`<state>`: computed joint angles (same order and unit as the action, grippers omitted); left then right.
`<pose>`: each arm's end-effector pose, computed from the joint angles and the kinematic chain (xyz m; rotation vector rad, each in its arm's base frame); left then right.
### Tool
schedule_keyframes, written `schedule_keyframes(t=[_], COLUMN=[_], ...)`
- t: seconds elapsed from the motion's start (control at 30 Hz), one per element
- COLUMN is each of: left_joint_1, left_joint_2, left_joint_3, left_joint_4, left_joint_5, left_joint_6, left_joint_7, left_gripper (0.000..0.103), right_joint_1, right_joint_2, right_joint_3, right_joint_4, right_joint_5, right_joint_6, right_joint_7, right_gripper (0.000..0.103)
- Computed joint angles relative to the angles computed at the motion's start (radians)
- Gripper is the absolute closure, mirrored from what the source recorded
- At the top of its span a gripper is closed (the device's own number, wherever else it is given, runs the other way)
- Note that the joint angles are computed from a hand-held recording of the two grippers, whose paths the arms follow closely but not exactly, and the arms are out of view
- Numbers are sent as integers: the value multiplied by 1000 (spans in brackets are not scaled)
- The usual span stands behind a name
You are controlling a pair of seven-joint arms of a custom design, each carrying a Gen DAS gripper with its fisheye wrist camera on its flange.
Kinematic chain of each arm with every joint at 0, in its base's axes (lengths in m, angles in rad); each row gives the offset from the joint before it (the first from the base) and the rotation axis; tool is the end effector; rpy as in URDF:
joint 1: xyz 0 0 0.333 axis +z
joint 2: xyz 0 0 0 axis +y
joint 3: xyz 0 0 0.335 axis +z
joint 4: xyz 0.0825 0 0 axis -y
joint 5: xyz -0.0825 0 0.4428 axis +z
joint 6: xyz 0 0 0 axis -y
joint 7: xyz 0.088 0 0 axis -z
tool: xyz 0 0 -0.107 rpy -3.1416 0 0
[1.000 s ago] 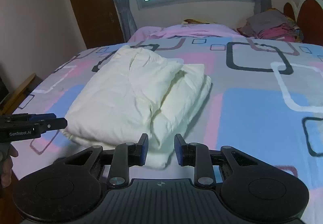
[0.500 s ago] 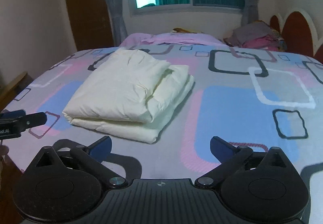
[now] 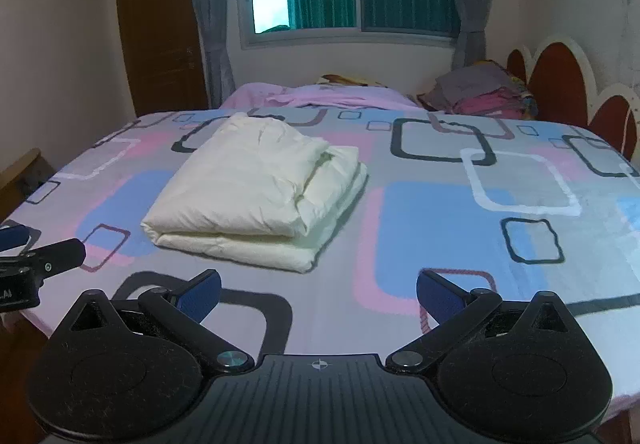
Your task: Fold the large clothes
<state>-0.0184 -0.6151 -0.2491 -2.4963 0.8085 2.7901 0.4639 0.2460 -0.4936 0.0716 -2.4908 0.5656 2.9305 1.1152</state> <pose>0.4323 -0.1679 0.5737 -1.6777 1.4183 -0.8501 0.4708 0.1225 0.5576 -1.7896 1.3394 -0.5669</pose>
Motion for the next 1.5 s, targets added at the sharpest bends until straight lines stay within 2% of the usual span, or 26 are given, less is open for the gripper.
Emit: schedule_keyframes(t=[0.23,0.57,1.5], left_joint_1=[-47,-60,-54], left_joint_2=[-46,-70,-67], left_joint_3=[11,-1,-10], left_joint_4=[-31,-46,-38], left_joint_5=[-46,-53,-50], left_joint_6=[-24,-13,-20], left_joint_7=[20,52,31], left_gripper=[0,0,0], right_joint_1=[-39,-50,-37], right_joint_2=[-73,-138,-129], right_joint_3=[24,29,12], right_joint_4=[-50,-86,-73], right_joint_5=[-29,-50,-41], right_joint_6=[-37,-45,-52], right_joint_7=[63,99,66], right_gripper=[0,0,0])
